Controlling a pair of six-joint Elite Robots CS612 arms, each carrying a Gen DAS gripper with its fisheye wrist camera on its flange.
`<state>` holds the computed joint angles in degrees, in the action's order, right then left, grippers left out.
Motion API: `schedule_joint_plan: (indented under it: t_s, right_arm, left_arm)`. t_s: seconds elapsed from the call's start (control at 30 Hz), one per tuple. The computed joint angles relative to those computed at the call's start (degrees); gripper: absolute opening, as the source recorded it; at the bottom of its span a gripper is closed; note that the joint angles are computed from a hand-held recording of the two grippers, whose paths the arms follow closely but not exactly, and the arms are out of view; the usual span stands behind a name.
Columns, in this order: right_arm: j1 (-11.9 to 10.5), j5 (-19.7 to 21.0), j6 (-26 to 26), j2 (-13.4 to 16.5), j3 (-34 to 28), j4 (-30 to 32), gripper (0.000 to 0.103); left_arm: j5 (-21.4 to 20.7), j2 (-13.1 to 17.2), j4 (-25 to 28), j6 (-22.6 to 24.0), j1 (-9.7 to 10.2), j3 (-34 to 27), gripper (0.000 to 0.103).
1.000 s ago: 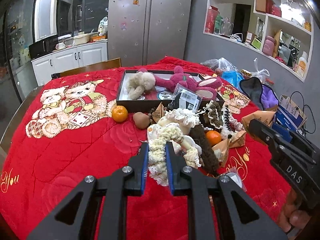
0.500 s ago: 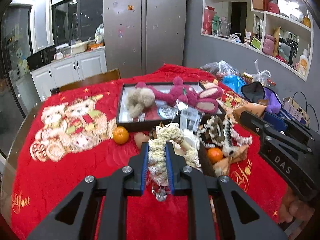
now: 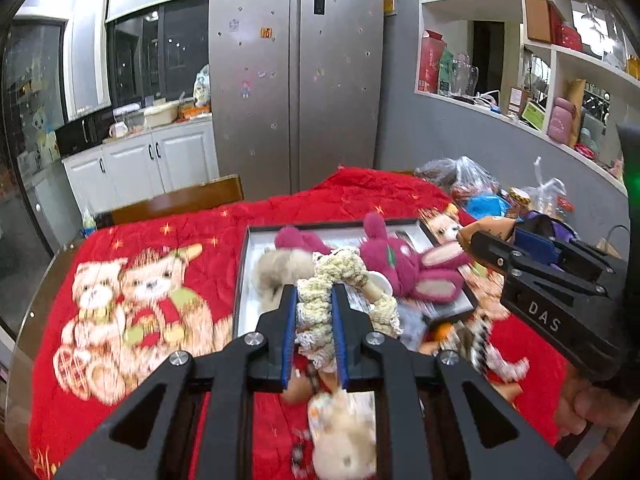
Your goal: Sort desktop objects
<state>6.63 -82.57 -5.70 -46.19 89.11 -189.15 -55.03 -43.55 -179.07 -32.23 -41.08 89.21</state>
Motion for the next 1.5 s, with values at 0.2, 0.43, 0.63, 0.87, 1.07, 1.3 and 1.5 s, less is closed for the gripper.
schedule_joint_plan:
  t_s: [0.2, 0.43, 0.63, 0.87, 1.07, 1.3, 1.5]
  right_arm:
    - [0.28, -0.02, -0.05, 3.53, -7.43, 5.24, 0.037]
    - [0.84, 0.13, -1.27, 6.89, -13.84, 9.88, 0.037]
    - [1.02, 0.16, -2.22, 8.65, -16.48, 14.57, 0.037]
    - [0.83, 0.13, -1.47, 9.74, -18.11, 17.80, 0.037]
    - [0.85, 0.25, -1.94, 10.01, -18.50, 18.82, 0.037]
    - [0.91, 0.82, -1.98, 10.40, -19.11, 20.36, 0.037]
    - [0.36, 3.62, -0.13, 10.32, -19.26, 21.32, 0.048]
  left_arm:
    - [-2.15, 3.48, 1.95, 1.10, 2.20, -5.77, 0.017]
    - [-2.85, 7.15, 5.90, 0.49, 3.96, -10.77, 0.017]
    - [-2.76, 9.31, 9.25, 0.96, 4.31, -13.60, 0.017]
    - [-3.83, 10.52, 12.04, 2.10, 4.22, -15.23, 0.018]
    - [-4.71, 10.86, 13.52, 2.40, 4.30, -15.81, 0.018]
    - [-5.41, 11.16, 14.86, 2.33, 4.55, -16.34, 0.018]
    - [-7.18, 11.32, 15.60, 2.38, 4.86, -16.73, 0.055]
